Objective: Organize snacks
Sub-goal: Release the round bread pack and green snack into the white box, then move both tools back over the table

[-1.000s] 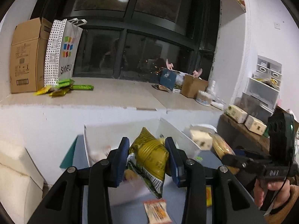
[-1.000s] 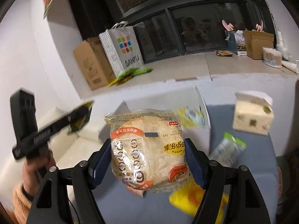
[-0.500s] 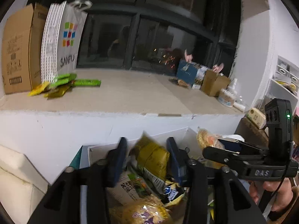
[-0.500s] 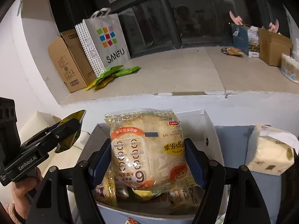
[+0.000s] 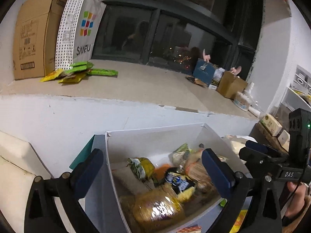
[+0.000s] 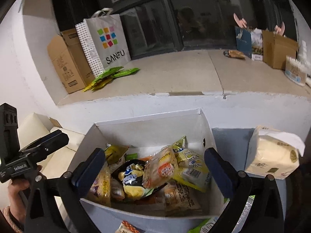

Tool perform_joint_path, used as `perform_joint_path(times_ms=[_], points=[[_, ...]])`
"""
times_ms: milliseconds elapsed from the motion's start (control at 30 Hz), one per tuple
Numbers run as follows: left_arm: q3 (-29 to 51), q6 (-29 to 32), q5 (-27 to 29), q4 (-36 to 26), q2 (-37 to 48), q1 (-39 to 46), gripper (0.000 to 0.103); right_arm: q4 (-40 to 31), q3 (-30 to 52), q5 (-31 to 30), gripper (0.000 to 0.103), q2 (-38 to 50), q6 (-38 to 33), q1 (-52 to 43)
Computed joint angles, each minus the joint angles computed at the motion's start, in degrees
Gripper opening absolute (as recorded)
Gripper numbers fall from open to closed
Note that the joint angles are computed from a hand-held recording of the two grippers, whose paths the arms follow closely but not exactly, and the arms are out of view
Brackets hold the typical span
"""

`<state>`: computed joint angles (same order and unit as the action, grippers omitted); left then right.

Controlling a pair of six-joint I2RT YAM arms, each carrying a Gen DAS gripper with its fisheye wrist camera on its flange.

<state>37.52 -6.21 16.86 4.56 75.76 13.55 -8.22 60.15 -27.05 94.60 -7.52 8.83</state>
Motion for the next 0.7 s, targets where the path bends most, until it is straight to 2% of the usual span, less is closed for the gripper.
perform_joint_path(times_ms=[100, 167, 300, 367, 500, 533, 600, 633, 700], points=[[-5.3, 1.0, 1.8, -2.4, -10.4, -1.2, 0.103, -0.6, -4.8, -2.4, 0.103, -6.5, -3.3, -2.0], [-8.9, 2.8, 0.9, -5.3, -18.0, -3.8, 0.103, -1.6, -9.2, -4.6, 0.103, -12.8, -6.6, -4.3], [-15.5, 3.9, -7.5, -14.7, -36.4, -13.6, 0.103, -8.1, -16.0, -11.6, 0.103, -24.9, -16.1, -10.9], [-17.5, 2.2, -11.4, -20.7, -45.5, -19.9, 0.103, -14.8, -18.4, -16.4, 0.103, -31.1, -23.0, -16.3], [-18.9, -6.1, -25.3, -29.8, -58.1, -37.9, 0.103, -28.9, -20.5, -25.5, 0.103, -38.2, -37.4, -28.1], [-19.0, -9.3, -30.7, -31.9, -60.1, -44.8, 0.103, -34.2, -20.8, -27.9, 0.103, -39.2, -43.2, -32.6], [-19.0, -15.2, -40.7, -34.1, -60.9, -57.3, 0.103, -42.0, -22.3, -30.7, 0.103, -39.7, -53.1, -40.9], [-19.0, -17.1, -43.5, -34.4, -60.3, -61.2, 0.103, -45.2, -23.5, -31.7, 0.103, -39.7, -58.6, -45.2], [-19.1, -25.3, -55.5, -36.2, -59.0, -74.9, 0.103, -49.7, -26.6, -32.5, 0.103, -38.0, -68.4, -53.8]])
